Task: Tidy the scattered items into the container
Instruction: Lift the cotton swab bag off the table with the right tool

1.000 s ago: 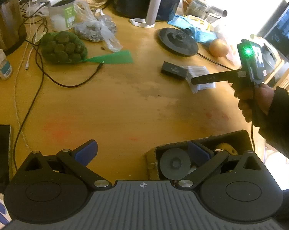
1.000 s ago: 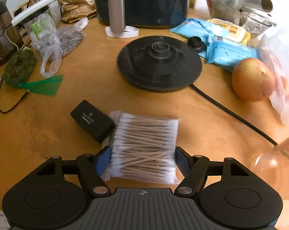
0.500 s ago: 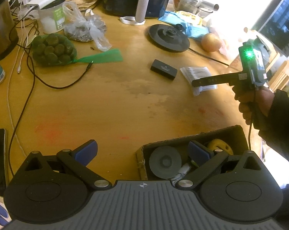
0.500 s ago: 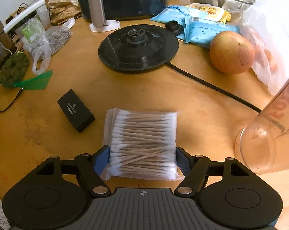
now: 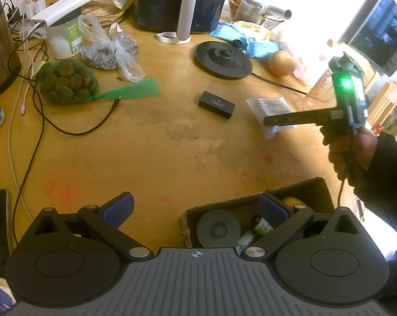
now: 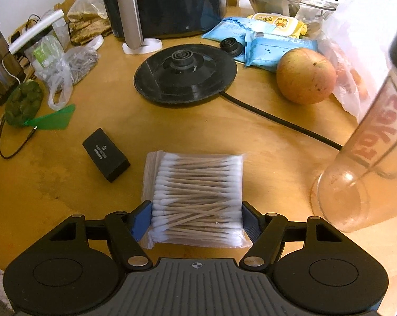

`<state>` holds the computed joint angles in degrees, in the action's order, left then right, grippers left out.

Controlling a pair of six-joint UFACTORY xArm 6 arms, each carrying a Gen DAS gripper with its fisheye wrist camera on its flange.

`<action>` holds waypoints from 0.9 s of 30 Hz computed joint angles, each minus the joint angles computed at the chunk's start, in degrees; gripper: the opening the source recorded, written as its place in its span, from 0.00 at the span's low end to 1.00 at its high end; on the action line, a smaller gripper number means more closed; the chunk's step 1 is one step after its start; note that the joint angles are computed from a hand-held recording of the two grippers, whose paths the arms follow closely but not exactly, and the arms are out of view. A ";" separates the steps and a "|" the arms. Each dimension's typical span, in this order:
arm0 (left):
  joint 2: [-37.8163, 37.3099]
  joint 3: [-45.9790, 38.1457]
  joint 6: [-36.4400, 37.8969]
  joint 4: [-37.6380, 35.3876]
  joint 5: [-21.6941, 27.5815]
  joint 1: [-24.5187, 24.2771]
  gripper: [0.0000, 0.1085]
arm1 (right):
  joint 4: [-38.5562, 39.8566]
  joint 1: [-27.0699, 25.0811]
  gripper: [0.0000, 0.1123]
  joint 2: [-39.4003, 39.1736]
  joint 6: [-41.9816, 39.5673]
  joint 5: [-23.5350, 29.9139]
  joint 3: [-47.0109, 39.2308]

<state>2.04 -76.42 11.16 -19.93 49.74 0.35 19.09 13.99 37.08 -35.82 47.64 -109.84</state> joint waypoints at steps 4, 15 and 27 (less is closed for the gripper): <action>0.17 -0.22 -0.38 0.61 -0.34 -0.22 0.95 | 2.92 -0.57 0.65 -2.18 -1.95 0.44 2.14; 1.08 -1.71 0.54 3.10 -2.37 -1.82 0.95 | 9.06 -2.60 0.65 -7.94 -5.85 2.01 6.97; 3.34 -4.13 2.85 3.74 -3.39 -3.89 0.95 | 13.94 -5.55 0.65 -14.02 -9.56 3.72 12.55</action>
<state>5.38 -80.55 14.00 -16.19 46.34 -3.54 33.03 8.44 23.07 -45.38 51.35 -97.29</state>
